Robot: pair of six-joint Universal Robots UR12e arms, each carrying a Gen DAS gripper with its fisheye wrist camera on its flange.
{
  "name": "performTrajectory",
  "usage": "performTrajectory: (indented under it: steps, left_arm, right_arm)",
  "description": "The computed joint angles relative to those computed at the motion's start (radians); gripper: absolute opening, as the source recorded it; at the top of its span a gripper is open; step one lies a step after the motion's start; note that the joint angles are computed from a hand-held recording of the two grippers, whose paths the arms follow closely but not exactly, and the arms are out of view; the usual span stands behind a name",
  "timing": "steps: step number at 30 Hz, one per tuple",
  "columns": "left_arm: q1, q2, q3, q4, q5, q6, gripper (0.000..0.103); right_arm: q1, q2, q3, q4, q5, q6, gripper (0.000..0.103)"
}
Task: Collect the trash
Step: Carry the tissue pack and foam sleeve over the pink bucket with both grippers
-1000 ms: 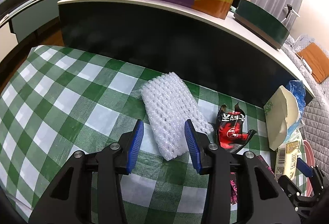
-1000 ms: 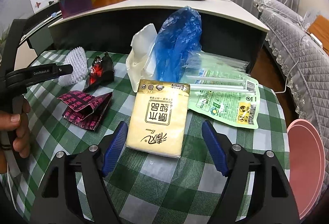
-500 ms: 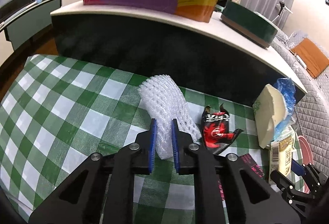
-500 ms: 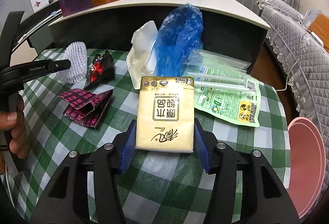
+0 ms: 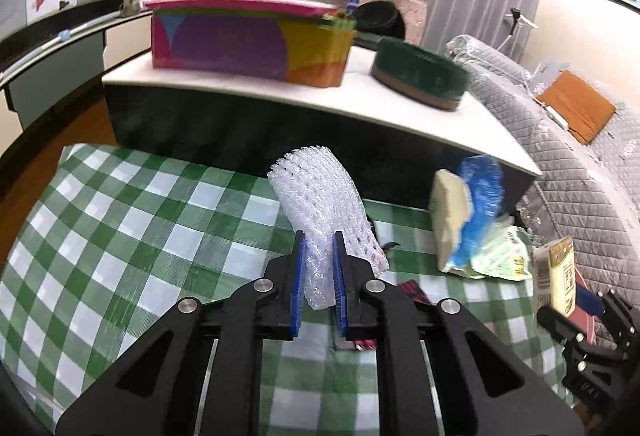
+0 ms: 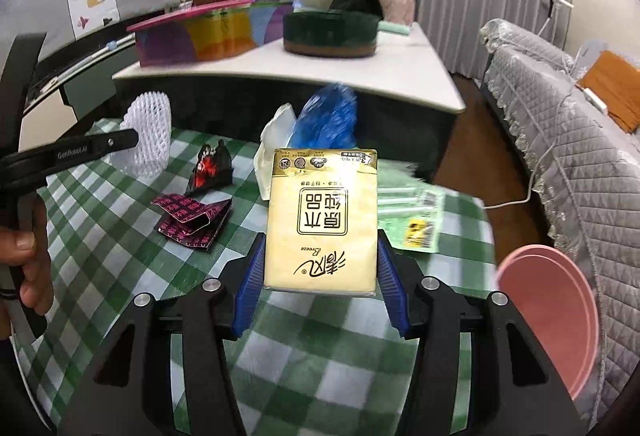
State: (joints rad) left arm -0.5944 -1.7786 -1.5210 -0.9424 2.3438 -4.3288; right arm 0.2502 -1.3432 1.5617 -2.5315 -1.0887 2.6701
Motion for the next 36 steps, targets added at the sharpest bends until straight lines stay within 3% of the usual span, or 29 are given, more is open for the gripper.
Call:
performTrajectory:
  steps: [17, 24, 36]
  left_arm:
    - [-0.08, -0.05, 0.081, 0.055, 0.036, 0.087, 0.013]
    - [-0.101, -0.09, 0.133, 0.079, 0.028, 0.156, 0.013]
    - [-0.114, -0.158, 0.232, 0.04, -0.005, 0.189, 0.013]
  right_arm:
    - [-0.112, -0.087, 0.018, -0.029, 0.026, 0.042, 0.053]
    - [-0.163, -0.079, -0.014, -0.062, 0.031, 0.058, 0.053]
    - [-0.218, -0.04, -0.016, -0.094, 0.026, 0.165, 0.053]
